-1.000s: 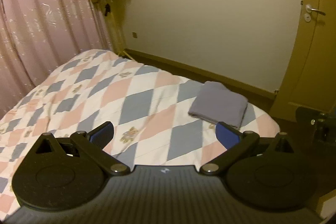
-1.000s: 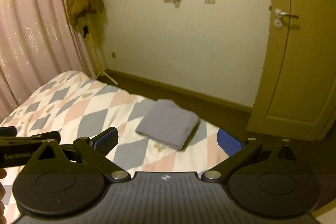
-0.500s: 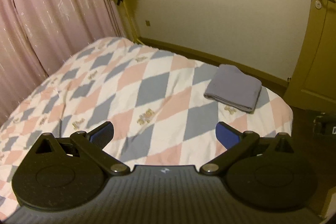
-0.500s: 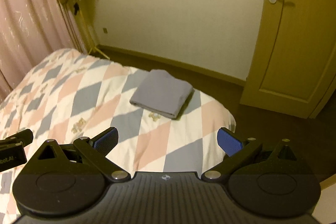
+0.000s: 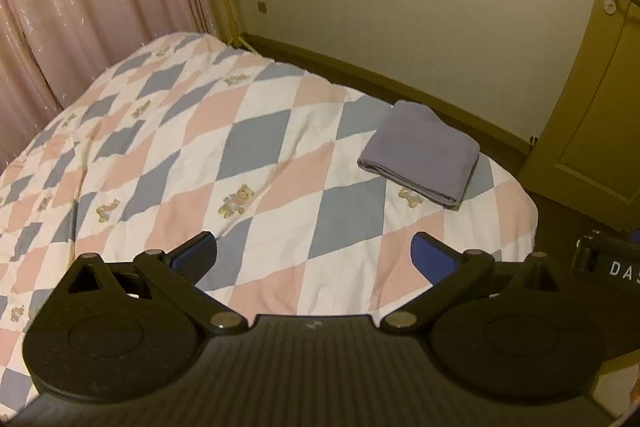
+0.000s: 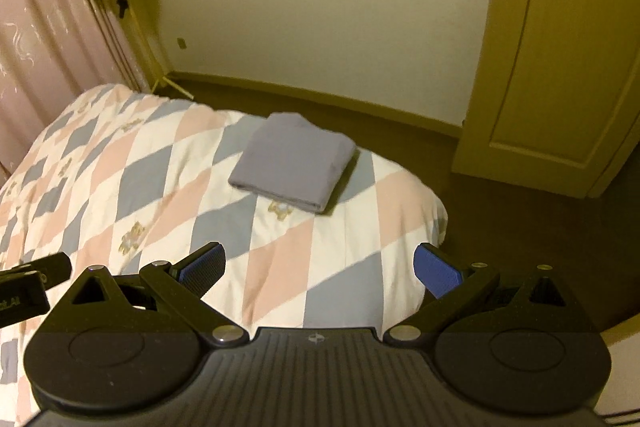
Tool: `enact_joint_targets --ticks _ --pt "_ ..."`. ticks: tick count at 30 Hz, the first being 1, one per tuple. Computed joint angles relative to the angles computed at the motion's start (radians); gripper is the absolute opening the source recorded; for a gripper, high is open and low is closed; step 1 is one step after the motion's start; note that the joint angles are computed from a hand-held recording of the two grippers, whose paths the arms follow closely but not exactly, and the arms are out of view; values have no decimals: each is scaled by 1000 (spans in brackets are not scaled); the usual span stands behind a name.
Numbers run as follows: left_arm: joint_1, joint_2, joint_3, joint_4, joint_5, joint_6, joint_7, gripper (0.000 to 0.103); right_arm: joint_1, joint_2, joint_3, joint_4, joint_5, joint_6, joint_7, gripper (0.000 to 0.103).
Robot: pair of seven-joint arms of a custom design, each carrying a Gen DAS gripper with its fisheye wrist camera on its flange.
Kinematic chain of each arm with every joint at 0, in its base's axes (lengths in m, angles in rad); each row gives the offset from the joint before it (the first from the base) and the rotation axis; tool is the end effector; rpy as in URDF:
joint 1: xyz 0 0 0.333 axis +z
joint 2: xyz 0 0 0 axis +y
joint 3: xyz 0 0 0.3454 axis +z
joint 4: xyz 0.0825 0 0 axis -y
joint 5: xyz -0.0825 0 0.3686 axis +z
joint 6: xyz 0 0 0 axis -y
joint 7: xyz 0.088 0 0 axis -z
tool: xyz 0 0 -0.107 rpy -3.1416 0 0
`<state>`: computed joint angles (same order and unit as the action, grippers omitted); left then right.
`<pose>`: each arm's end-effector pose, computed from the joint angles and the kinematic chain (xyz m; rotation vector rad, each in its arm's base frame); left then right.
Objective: Fold clothes
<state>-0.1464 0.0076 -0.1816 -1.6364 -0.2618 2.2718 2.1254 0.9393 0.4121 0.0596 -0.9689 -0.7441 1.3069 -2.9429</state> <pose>0.5593 -0.1966 0.6991 -1.0396 2.4829 -0.8145 0.4243 0.4799 0.6848 -0.8183 2.5483 -0.8657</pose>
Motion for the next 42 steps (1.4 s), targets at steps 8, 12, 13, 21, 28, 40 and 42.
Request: enact_joint_targets --ticks 8,12,13,21,28,40,42 --pt "-41 110 -17 106 106 -74 -132 102 -137 -117 42 -224 101 172 -74 103" --pt "-66 172 -20 173 145 -123 -196 102 -194 -135 55 -267 146 209 -133 103" --pt "-73 188 -20 192 157 -138 -212 102 -206 -141 56 -280 154 219 -142 103" --pt "-130 294 -20 313 227 -211 -286 102 -294 -193 65 -390 226 288 -195 103" --pt "-178 374 -13 419 277 -237 -338 102 -359 -233 69 -479 278 360 -238 103" --pt "-263 537 9 675 342 -344 -396 102 -442 -272 63 -577 356 458 -315 103" --pt "-275 562 12 714 347 -360 -403 102 -454 -277 61 -590 368 471 -329 103"
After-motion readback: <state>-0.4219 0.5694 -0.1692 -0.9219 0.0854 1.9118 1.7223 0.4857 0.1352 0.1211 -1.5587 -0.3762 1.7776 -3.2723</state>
